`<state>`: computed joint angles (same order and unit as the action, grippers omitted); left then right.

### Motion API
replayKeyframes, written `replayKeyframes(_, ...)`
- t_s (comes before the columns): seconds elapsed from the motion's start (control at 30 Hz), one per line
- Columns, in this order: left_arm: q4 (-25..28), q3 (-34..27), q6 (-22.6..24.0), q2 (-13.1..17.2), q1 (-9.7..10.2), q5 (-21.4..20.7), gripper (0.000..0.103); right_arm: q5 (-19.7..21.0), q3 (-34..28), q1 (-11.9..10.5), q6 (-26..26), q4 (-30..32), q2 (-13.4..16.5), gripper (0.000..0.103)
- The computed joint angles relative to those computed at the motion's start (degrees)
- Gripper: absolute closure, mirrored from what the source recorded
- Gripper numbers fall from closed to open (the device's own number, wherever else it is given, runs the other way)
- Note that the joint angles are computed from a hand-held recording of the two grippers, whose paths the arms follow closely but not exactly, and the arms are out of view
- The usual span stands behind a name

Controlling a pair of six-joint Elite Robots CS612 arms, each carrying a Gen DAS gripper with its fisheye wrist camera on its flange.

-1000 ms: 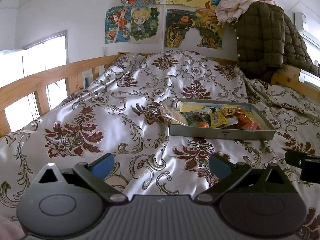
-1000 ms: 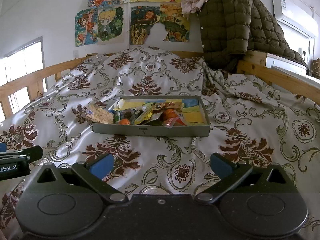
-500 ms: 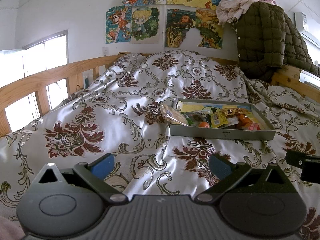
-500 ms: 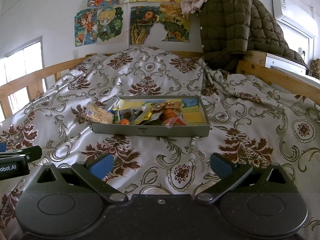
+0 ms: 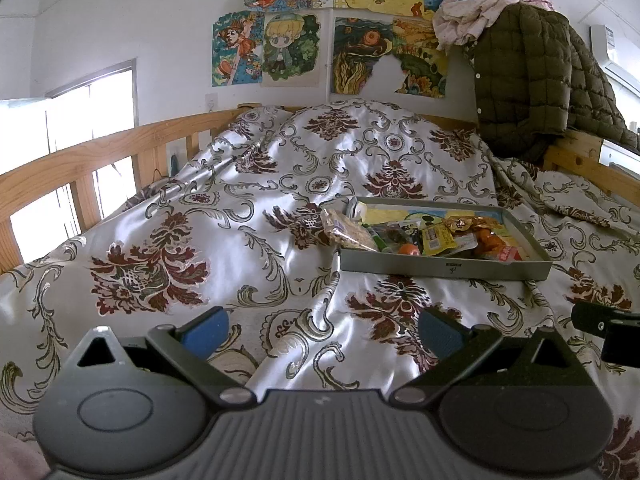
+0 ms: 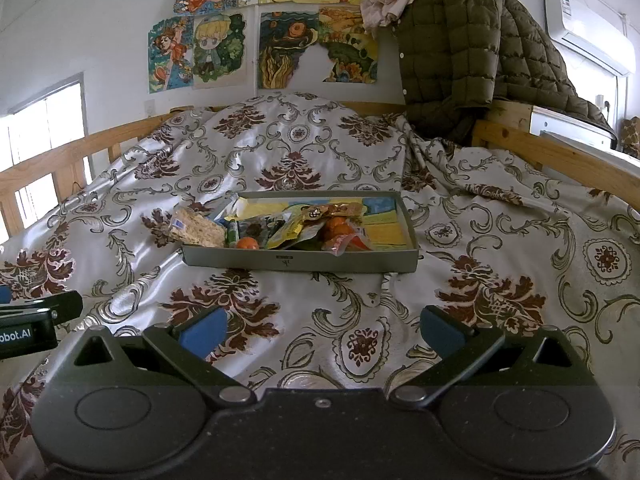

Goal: Organize snacks

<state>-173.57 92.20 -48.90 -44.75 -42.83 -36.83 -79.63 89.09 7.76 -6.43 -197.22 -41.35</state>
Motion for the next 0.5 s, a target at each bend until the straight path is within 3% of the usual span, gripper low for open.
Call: replayKeyframes(0.5,-0.26,0.14,0.12,-0.09,0.07,-0.36,0.000,-0.09,-0.03,0.02,-0.09,0.12,-0.03,0.001)
